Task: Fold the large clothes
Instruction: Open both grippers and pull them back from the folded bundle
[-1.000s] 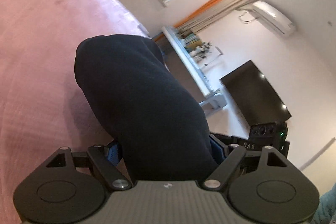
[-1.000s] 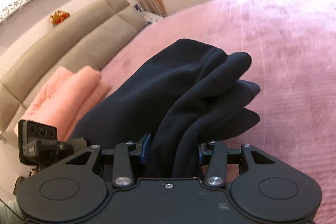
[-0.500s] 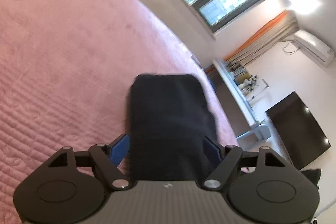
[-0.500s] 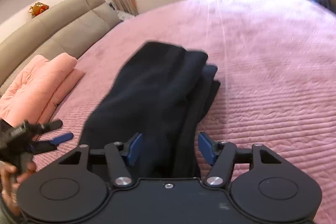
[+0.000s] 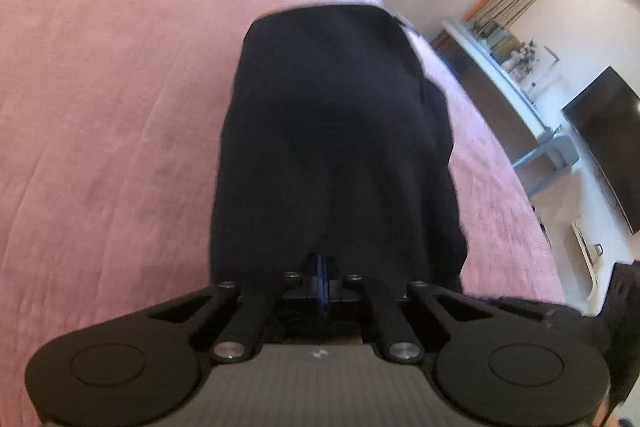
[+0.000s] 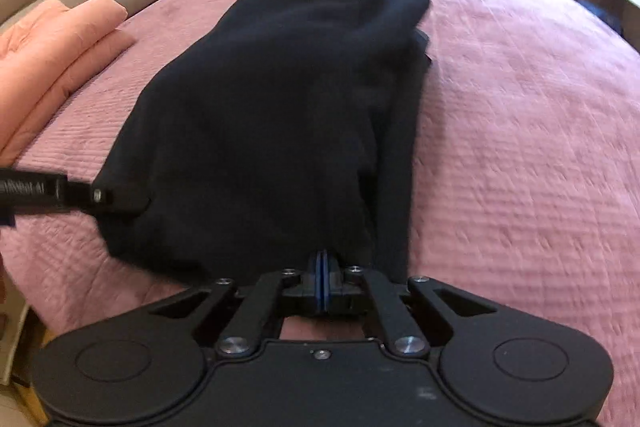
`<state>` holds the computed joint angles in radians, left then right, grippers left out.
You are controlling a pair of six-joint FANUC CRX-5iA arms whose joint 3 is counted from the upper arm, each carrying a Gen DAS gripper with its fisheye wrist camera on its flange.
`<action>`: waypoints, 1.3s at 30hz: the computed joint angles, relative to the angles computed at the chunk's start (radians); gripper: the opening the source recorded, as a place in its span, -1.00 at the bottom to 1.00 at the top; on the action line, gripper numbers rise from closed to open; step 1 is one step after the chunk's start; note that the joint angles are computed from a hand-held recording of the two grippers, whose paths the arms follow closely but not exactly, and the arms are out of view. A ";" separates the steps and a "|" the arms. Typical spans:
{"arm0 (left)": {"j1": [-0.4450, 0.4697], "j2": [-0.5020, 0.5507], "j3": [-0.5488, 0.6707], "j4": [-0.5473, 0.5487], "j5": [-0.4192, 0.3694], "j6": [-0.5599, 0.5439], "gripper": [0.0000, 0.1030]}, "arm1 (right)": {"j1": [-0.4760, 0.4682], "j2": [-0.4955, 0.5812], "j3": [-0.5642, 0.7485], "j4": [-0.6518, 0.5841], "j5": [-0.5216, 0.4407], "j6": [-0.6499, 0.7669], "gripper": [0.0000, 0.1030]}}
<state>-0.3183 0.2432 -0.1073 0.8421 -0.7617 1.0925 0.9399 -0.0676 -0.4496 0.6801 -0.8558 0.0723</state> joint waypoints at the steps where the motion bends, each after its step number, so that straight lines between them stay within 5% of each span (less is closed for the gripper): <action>1: 0.008 -0.005 0.005 -0.025 -0.037 0.018 -0.94 | 0.004 -0.012 0.007 -0.018 -0.009 0.004 -0.90; 7: -0.005 -0.131 0.029 -0.230 -0.062 0.114 -0.38 | 0.115 -0.096 0.036 0.082 -0.174 -0.111 0.04; 11: -0.022 -0.217 0.087 -0.320 -0.101 0.178 -0.33 | 0.225 -0.099 0.108 0.218 -0.360 -0.183 0.47; 14: -0.045 -0.278 0.149 -0.433 -0.108 0.239 -0.28 | 0.287 -0.075 0.172 0.295 -0.494 -0.220 0.51; 17: -0.082 -0.350 0.185 -0.566 -0.081 0.318 0.14 | 0.335 -0.033 0.256 0.324 -0.621 -0.229 0.54; 21: -0.122 -0.420 0.219 -0.654 -0.094 0.381 0.15 | 0.373 0.000 0.334 0.320 -0.705 -0.219 0.56; 26: -0.163 -0.465 0.250 -0.773 -0.105 0.512 0.52 | 0.405 0.021 0.373 0.336 -0.755 -0.217 0.59; 39: -0.170 -0.412 0.244 -0.787 -0.166 0.589 0.69 | 0.382 0.055 0.377 0.239 -0.717 -0.193 0.64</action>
